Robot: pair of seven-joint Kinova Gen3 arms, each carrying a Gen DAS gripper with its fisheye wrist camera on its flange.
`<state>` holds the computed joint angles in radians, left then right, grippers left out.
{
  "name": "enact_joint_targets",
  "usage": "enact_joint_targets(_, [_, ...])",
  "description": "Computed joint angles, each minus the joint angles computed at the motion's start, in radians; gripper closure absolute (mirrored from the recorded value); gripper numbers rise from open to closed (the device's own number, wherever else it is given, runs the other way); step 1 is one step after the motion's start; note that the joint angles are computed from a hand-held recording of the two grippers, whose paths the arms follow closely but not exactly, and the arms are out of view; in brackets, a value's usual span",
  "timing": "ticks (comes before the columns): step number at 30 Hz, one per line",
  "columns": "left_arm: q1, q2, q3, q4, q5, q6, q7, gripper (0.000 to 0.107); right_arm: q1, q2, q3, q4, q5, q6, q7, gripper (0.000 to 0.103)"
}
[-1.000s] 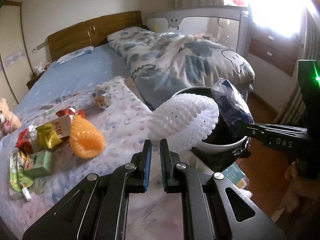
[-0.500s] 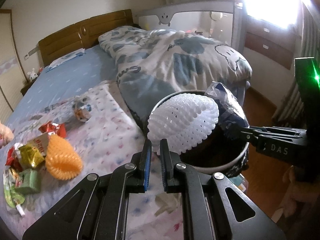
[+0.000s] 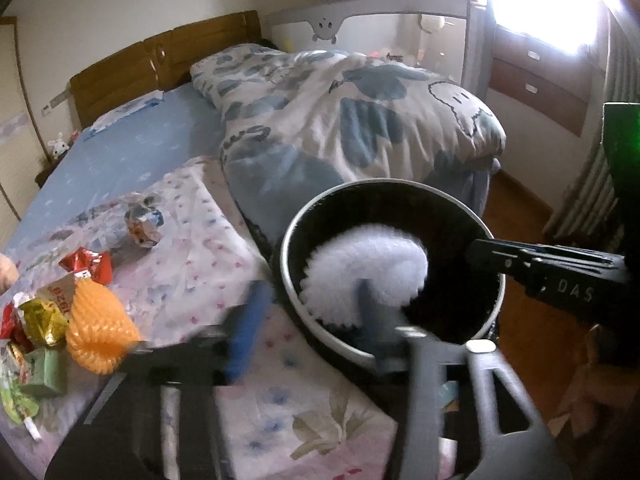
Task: Collect trash
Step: 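Carry both items to the bin and open both tools to drop them, then move both tools back over the remaining trash on the bed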
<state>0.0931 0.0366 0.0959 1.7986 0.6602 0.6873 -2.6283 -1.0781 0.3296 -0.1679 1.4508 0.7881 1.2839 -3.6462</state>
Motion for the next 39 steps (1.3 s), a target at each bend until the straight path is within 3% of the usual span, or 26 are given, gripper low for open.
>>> enact_joint_targets(3, [-0.01, -0.009, -0.009, 0.014, 0.014, 0.005, -0.016, 0.04, -0.01, -0.001, 0.001, -0.003, 0.007, 0.017, -0.021, 0.067])
enact_joint_targets(5, [-0.019, -0.013, -0.019, 0.022, 0.022, 0.015, -0.026, 0.038, -0.024, 0.005, 0.002, -0.012, 0.022, 0.039, -0.036, 0.047])
enact_joint_targets(12, [-0.086, -0.033, -0.075, 0.057, 0.057, 0.069, -0.068, 0.035, -0.071, 0.05, 0.01, -0.086, 0.068, 0.082, -0.042, 0.025])
enact_joint_targets(26, [-0.256, -0.035, -0.177, 0.081, 0.105, 0.147, -0.158, 0.034, -0.143, 0.194, 0.092, -0.285, 0.087, -0.007, 0.068, 0.021])
enact_joint_targets(39, [-0.394, 0.017, -0.205, 0.04, 0.1, 0.158, -0.144, 0.034, -0.148, 0.321, 0.17, -0.466, -0.028, -0.124, 0.242, 0.019])
